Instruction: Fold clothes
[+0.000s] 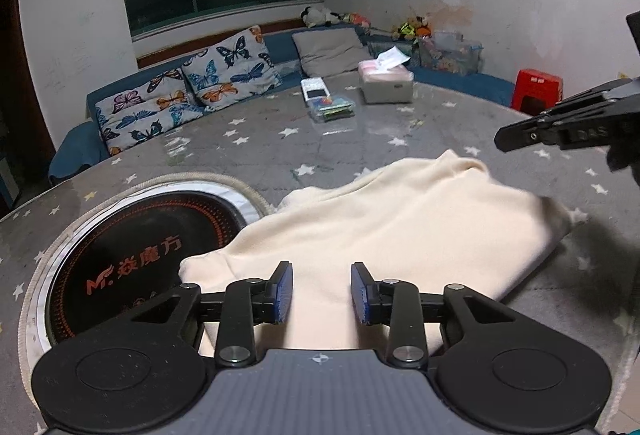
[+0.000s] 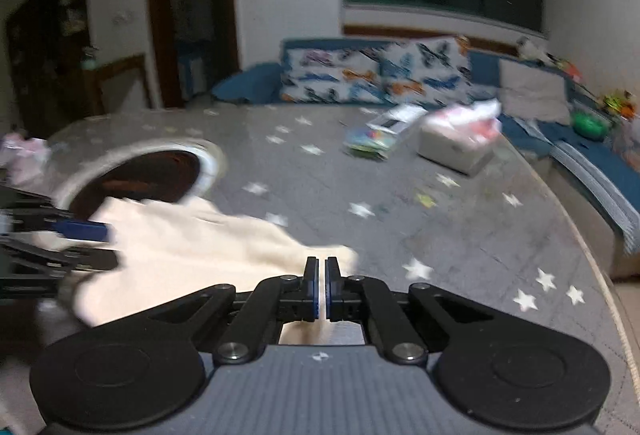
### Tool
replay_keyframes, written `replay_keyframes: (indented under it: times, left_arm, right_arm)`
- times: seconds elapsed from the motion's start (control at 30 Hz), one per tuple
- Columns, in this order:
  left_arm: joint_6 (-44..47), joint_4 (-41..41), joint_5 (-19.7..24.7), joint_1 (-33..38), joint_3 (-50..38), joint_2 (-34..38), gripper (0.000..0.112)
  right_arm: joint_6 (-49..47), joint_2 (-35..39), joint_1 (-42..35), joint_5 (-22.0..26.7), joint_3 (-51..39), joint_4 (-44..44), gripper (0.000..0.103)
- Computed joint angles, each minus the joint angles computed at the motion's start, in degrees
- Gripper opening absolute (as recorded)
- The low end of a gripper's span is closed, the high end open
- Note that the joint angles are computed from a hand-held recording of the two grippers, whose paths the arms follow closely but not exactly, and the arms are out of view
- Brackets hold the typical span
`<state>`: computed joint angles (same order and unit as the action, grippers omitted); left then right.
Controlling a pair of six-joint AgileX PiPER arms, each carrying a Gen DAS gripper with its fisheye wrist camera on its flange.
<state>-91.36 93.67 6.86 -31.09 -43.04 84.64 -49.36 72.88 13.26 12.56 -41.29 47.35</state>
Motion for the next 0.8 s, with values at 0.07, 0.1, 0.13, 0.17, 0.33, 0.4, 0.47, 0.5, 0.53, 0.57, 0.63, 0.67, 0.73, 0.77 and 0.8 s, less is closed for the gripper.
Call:
replay_keyframes:
  times: [0.07, 0.1, 0.13, 0.17, 0.33, 0.4, 0.47, 0.5, 0.53, 0.57, 0.63, 0.67, 0.73, 0.77, 0.8]
  left_arm:
    - [-3.18, 3.18, -0.21, -0.16, 0.40, -0.20, 0.035]
    - [-2.55, 2.48, 0.09, -0.14, 0.58, -0.02, 0.035]
    - [-1.51, 1.26, 0.40, -0.12, 0.72, 0.16, 0.035]
    - [-0.55, 0.16, 0.71, -0.10, 0.86, 0.34, 0.035]
    - [-5.70, 5.42, 0.42, 2.09, 2.87, -0.76, 0.036]
    - [-5.62, 5.18, 0.45, 2.62, 3.26, -1.14, 0.036]
    - [-4.65, 3.80, 0.78, 2.82, 3.45, -1.44, 0.036]
    - [-4.35, 3.00, 0.73, 2.98, 3.62, -1.77, 0.036]
    - [-4.67, 2.71, 1.01, 2.88, 3.84, -2.04, 0.036]
    - [-4.61, 1.94, 1.50, 2.70, 4.11, -2.32, 0.037]
    - [-3.44, -0.57, 2.59, 2.44, 4.74, -3.22, 0.039]
    - [-2.92, -1.75, 3.13, 2.31, 5.04, -3.68, 0.039]
    - [-2.20, -2.98, 3.40, 2.49, 5.56, -4.64, 0.039]
    - [-1.92, -3.18, 3.30, 2.82, 5.74, -4.79, 0.039]
    - [-0.10, -5.01, 3.17, 3.27, 5.62, -4.67, 0.039]
  right_arm:
    - [-2.47, -1.41, 0.87, 2.57, 0.71, 2.04, 0.002]
    - [-2.69, -1.66, 1.49, 3.22, 1.20, 2.07, 0.002]
    - [-1.91, -1.28, 2.05, 3.25, 1.75, 1.40, 0.002]
    - [-1.68, -0.56, 2.38, 3.08, 2.36, 1.38, 0.002]
    - [-13.16, 0.29, -0.08, 3.32, 5.87, 13.33, 0.002]
    - [-11.30, 0.05, -1.44, 6.39, 4.59, 11.25, 0.003]
    - [-10.51, -0.20, -1.92, 7.62, 4.04, 9.99, 0.004]
    - [-9.92, -0.51, -2.08, 7.70, 4.07, 9.76, 0.005]
    - [-9.50, -0.88, -2.25, 7.68, 4.19, 9.82, 0.005]
    - [-9.07, -1.25, -2.41, 7.66, 4.31, 9.87, 0.006]
    - [-7.78, -1.73, -1.95, 6.83, 4.41, 9.19, 0.010]
    - [-7.45, -1.72, -1.64, 6.41, 4.32, 8.97, 0.012]
    - [-7.79, -1.24, -1.04, 5.87, 3.83, 9.25, 0.013]
    - [-8.58, -0.82, -0.75, 5.71, 3.46, 9.93, 0.014]
    - [-9.36, -0.30, -0.50, 5.62, 2.95, 10.60, 0.017]
